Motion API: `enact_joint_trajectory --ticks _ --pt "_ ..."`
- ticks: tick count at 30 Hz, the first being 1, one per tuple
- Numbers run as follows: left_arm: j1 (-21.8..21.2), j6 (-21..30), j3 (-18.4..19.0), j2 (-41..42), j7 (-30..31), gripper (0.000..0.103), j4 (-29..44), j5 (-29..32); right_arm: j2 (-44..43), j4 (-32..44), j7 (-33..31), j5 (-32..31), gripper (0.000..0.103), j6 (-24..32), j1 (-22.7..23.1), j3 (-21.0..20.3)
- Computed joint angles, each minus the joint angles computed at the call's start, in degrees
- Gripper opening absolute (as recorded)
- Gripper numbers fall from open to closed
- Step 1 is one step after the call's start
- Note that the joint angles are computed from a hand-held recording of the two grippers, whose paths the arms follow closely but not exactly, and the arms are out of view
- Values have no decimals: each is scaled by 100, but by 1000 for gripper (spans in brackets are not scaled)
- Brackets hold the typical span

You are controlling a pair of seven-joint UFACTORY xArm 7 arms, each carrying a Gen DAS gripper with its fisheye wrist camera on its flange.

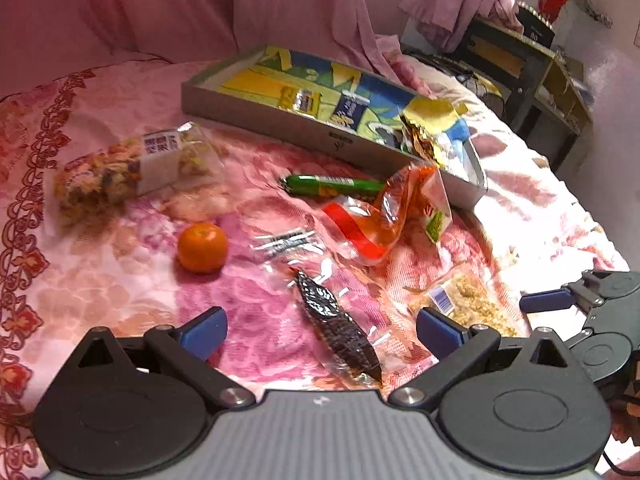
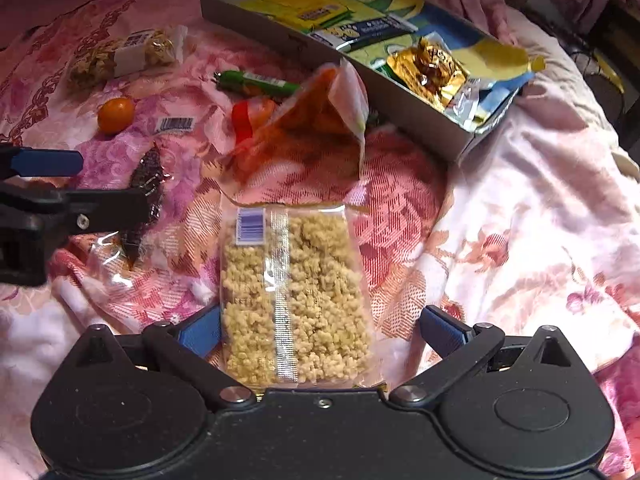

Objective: Organize snacks
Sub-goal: 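Grasp the dark jerky pack with the left tool while the right tool grasps the cereal-crisp bag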

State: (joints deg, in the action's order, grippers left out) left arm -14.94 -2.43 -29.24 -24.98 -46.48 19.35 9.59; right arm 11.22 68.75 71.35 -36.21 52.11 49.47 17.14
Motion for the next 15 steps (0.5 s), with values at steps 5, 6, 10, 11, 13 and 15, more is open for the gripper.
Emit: enact_joint_trajectory --ticks 5,6,10,11,13,15 --pt "631 128 -749 115 -355 103 196 193 42 45 -3 -99 102 54 50 0" --pt "752 125 -895 107 -454 102 211 256 38 37 6 -112 102 50 54 -4" --pt "1318 -186 -1562 -63 -811 102 146 497 18 -10 55 -156 102 -13 53 -14" --pt "1412 -353 -1648 -55 -813 102 113 507 16 -22 70 -170 102 -33 51 -15" --pt "1675 -495 -1952 -114 -845 98 95 395 24 -34 90 -207 101 -60 52 -17" --pt "1843 -398 -2142 -147 -856 89 143 295 20 -55 129 -274 99 -109 57 -23"
